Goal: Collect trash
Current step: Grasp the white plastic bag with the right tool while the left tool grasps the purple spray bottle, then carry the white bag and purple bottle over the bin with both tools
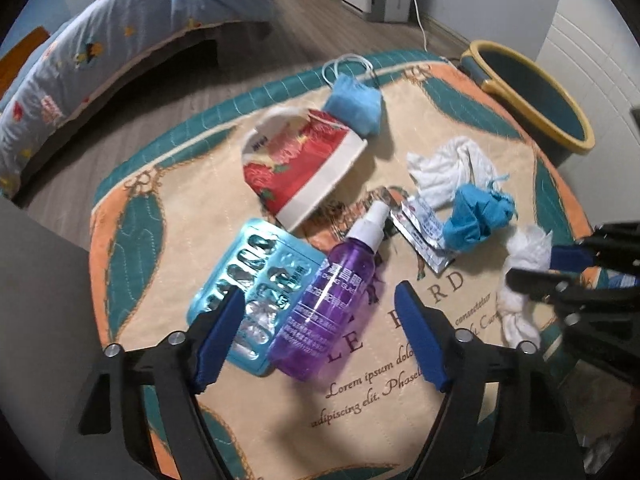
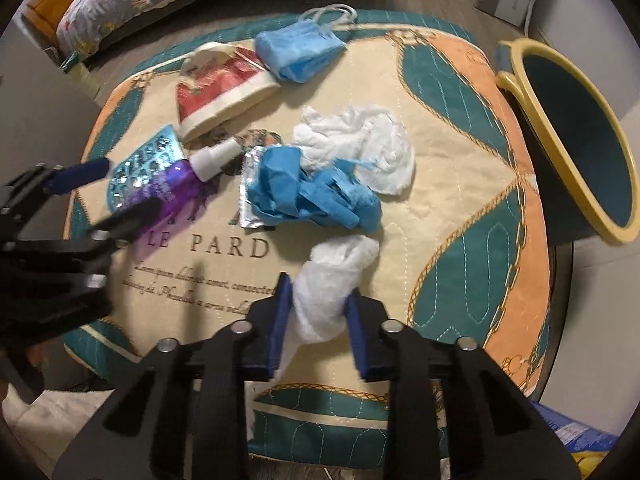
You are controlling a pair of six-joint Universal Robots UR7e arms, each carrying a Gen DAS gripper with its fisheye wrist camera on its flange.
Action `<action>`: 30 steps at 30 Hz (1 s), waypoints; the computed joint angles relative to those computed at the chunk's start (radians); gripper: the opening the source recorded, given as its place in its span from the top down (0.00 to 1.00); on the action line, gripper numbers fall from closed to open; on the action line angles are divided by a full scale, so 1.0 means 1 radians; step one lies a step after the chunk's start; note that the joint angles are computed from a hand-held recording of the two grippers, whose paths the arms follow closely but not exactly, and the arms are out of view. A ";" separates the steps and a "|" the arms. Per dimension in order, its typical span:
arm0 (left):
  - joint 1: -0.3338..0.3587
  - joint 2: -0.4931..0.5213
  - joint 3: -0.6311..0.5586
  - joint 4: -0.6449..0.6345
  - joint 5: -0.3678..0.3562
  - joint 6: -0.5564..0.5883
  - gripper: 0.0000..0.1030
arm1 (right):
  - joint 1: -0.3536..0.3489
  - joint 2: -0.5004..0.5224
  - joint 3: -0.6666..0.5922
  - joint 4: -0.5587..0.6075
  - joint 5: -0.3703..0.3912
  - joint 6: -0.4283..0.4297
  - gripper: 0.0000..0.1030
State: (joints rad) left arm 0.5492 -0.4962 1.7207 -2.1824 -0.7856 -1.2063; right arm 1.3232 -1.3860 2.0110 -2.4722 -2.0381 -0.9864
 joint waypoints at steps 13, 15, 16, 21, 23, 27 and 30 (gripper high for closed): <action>0.039 0.040 -0.017 -0.083 -0.038 0.056 0.53 | 0.082 0.031 -0.189 0.038 0.036 -0.159 0.77; 0.044 0.043 -0.005 -0.139 -0.050 0.066 0.57 | 0.066 0.060 -0.243 0.087 0.047 -0.098 0.77; 0.046 0.049 -0.008 -0.147 -0.050 0.067 0.57 | 0.062 0.079 -0.268 0.113 0.049 -0.057 0.77; 0.050 0.083 -0.050 -0.107 -0.027 0.068 0.57 | 0.057 0.114 -0.282 0.076 0.036 -0.069 0.77; 0.048 0.093 -0.070 -0.078 -0.012 0.062 0.64 | 0.058 0.124 -0.290 0.070 0.036 -0.077 0.77; 0.050 0.095 -0.081 -0.096 0.005 0.071 0.65 | 0.057 0.125 -0.306 0.071 0.052 -0.093 0.77; 0.042 0.098 -0.097 -0.074 0.044 0.060 0.65 | 0.059 0.121 -0.320 0.077 0.075 -0.089 0.77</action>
